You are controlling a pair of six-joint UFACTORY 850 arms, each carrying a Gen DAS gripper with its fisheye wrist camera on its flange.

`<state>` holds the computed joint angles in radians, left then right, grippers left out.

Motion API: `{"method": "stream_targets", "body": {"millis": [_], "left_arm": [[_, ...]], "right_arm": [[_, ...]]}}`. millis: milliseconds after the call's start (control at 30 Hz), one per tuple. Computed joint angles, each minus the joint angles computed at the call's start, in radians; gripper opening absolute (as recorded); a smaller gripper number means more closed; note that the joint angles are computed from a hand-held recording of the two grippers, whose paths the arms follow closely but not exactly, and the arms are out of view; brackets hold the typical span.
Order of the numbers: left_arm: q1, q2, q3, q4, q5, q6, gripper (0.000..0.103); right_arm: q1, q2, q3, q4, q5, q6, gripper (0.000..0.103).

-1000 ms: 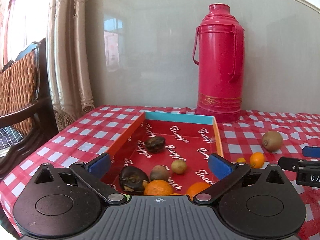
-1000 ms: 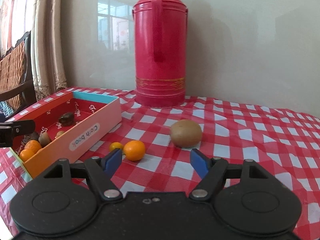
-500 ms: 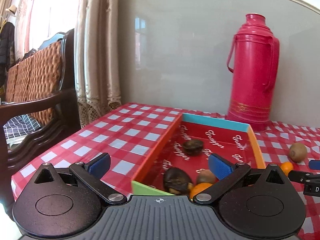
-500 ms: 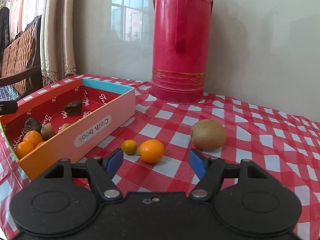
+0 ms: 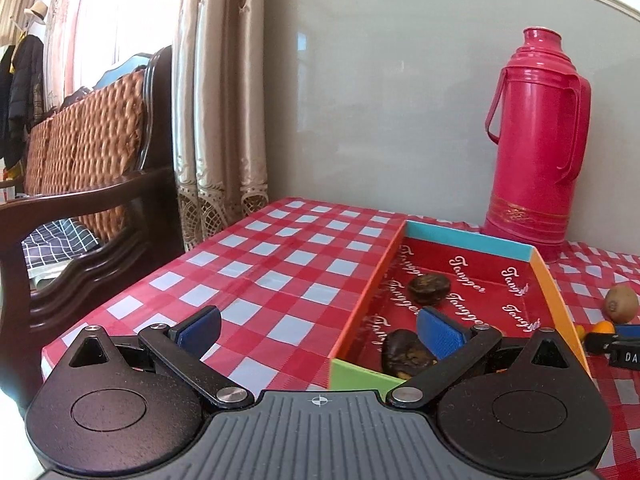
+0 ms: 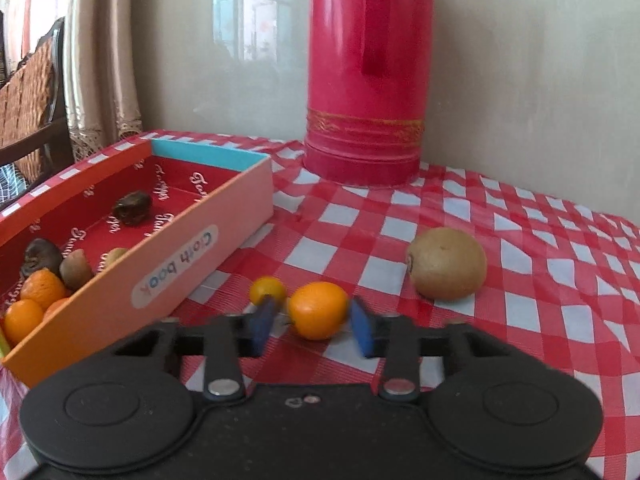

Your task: Organize fruits

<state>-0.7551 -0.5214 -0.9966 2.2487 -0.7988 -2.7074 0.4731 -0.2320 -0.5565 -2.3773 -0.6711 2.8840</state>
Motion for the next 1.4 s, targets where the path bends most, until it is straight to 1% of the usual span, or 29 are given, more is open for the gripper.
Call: {"method": "stream_targets", "body": {"millis": [67,167,367,500,633,767,900,967,1000,1033,1067,1100,1133,1200,1233,1267,1300,1400], "left_arm": [[0.003,0.004,0.005,0.004,-0.002,-0.006,0.103],[0.006,0.008,0.009,0.008,0.000,-0.016,0.103],[0.008,0.019,0.019,0.023,0.000,-0.030,0.103],[0.010,0.027,0.026,0.016,0.001,-0.037,0.103],[0.011,0.036,0.035,0.016,-0.001,-0.048,0.103],[0.009,0.041,0.040,0.014,-0.008,-0.045,0.103],[0.008,0.042,0.042,0.008,-0.007,-0.039,0.103],[0.009,0.043,0.043,0.004,-0.003,-0.027,0.103],[0.008,0.042,0.043,-0.001,-0.004,-0.021,0.103],[0.008,0.042,0.043,-0.005,-0.007,-0.018,0.103],[0.009,0.041,0.041,-0.007,-0.005,-0.016,0.103],[0.009,0.041,0.041,-0.010,-0.003,-0.013,0.103],[0.009,0.041,0.041,-0.012,-0.005,-0.012,0.103],[0.007,0.043,0.043,-0.007,-0.009,-0.023,0.103],[0.007,0.044,0.042,0.000,-0.006,-0.033,0.103],[0.005,0.045,0.043,0.010,-0.004,-0.042,0.103],[0.001,0.046,0.043,0.025,-0.005,-0.053,0.103],[-0.016,0.046,0.041,0.080,-0.006,-0.086,0.103]], "right_arm": [[-0.005,0.008,0.003,-0.014,0.007,0.017,0.025],[0.013,0.016,0.009,0.030,-0.016,-0.025,0.025],[0.031,0.049,0.019,0.078,-0.021,-0.072,0.025],[0.059,0.086,0.035,0.088,-0.052,-0.079,0.025],[0.103,0.119,0.050,0.027,-0.103,-0.046,0.025],[0.154,0.119,0.040,-0.046,-0.145,-0.020,0.025],[0.187,0.090,0.000,-0.104,-0.134,-0.020,0.025],[0.194,0.069,-0.022,-0.127,-0.112,-0.018,0.026],[0.196,0.059,-0.030,-0.145,-0.103,-0.010,0.029],[0.202,0.048,-0.035,-0.145,-0.109,-0.015,0.044],[0.208,0.043,-0.037,-0.140,-0.117,-0.022,0.064],[0.211,0.041,-0.034,-0.145,-0.132,-0.017,0.071],[0.215,0.042,-0.028,-0.144,-0.156,-0.011,0.074],[0.218,0.050,-0.017,-0.124,-0.187,-0.014,0.074],[0.219,0.057,-0.005,-0.106,-0.209,-0.013,0.077],[0.220,0.062,0.007,-0.085,-0.237,-0.008,0.083],[0.219,0.071,0.024,-0.064,-0.263,0.002,0.085],[0.214,0.105,0.073,0.036,-0.331,0.007,0.088]]}}
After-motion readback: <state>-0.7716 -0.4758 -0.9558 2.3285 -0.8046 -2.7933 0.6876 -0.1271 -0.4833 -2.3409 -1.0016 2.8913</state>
